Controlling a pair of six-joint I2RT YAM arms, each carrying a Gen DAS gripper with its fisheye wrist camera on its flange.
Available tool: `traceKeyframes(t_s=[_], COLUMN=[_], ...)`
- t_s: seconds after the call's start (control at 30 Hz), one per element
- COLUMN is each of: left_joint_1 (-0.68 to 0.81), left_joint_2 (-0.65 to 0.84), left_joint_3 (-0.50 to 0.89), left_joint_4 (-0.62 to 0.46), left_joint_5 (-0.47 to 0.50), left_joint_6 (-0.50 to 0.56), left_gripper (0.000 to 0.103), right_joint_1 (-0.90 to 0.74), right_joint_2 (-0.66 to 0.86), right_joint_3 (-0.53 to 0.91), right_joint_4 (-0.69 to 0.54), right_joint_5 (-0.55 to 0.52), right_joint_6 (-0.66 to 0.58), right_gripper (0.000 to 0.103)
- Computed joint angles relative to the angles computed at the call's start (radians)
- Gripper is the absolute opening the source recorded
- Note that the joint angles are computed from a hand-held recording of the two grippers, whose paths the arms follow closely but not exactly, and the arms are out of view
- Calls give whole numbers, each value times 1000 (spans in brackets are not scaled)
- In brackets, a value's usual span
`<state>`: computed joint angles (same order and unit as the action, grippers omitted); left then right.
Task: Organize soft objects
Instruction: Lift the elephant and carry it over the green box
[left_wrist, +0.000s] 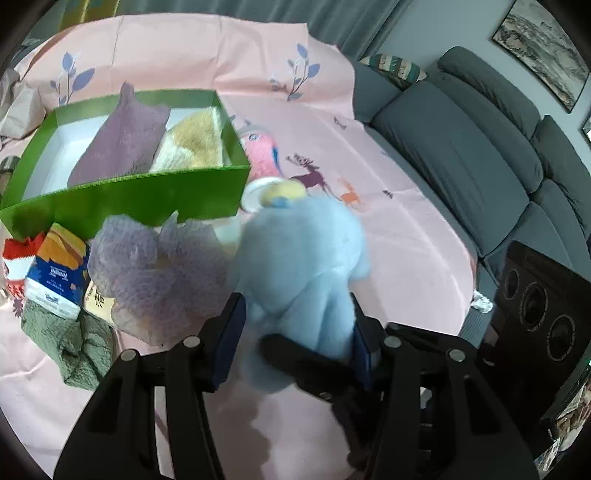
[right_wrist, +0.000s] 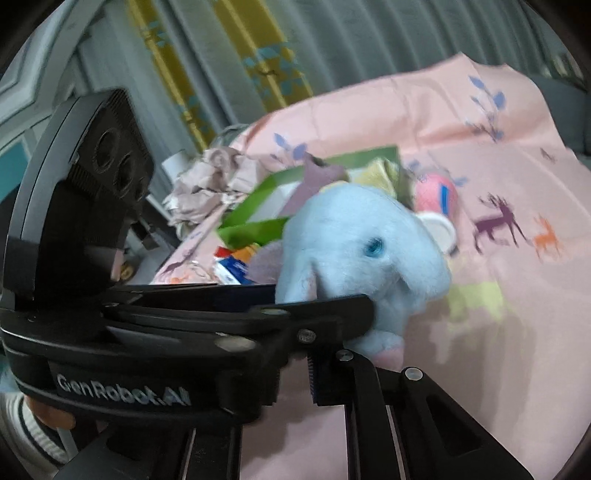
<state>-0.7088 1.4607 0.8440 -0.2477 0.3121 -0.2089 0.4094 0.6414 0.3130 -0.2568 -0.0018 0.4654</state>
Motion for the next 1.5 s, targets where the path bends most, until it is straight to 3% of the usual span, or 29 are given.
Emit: traceKeyframes(t_s=[0.13, 0.2, 0.27, 0.4, 0.53, 0.63, 0.67, 0.77, 0.97, 1.13, 1.4, 1.5], left_joint_1=[9, -1, -4, 10, 10, -8, -7, 1, -45, -96, -131, -118], left_joint_2=[51, 69, 84, 124, 167, 180, 173, 146, -17, -159, -364, -419], left_joint_3=[10, 20, 36, 69, 94, 100, 96, 80, 16, 0, -9, -6], left_joint_4=[-4, -4, -8, -23, -32, -37, -34, -31, -46, -89, -161, -186], left_joint_5=[14, -7, -23, -24, -24, -81, -90, -75, -100, -134, -185, -191], left_joint_6=[5, 7, 12, 33, 47, 67, 69, 65, 56, 31, 18, 25], left_gripper=[51, 54, 54, 69, 66, 53, 51, 51, 51, 52, 52, 52], right_joint_1=[36, 35, 15, -109, -179, -183, -179, -158, -12, 177, 476, 526], right_joint_2=[59, 60, 35, 57, 271, 318, 312, 258, 49, -76, -97, -65], right_joint_3=[20, 26, 22, 11, 21, 14, 12, 5, 29, 115, 263, 307], right_joint_4=[-72, -102, -125, -69, 86, 157, 160, 134, -45, -226, -374, -377], right_joint_5=[104, 116, 136, 0, -117, -145, -144, -120, 44, 247, 553, 602], right_joint_6=[-1, -15, -19, -78, -96, -90, -88, -83, -22, 42, 118, 108], right_gripper=[18, 30, 54, 62, 67, 64, 57, 52, 51, 51, 51, 51])
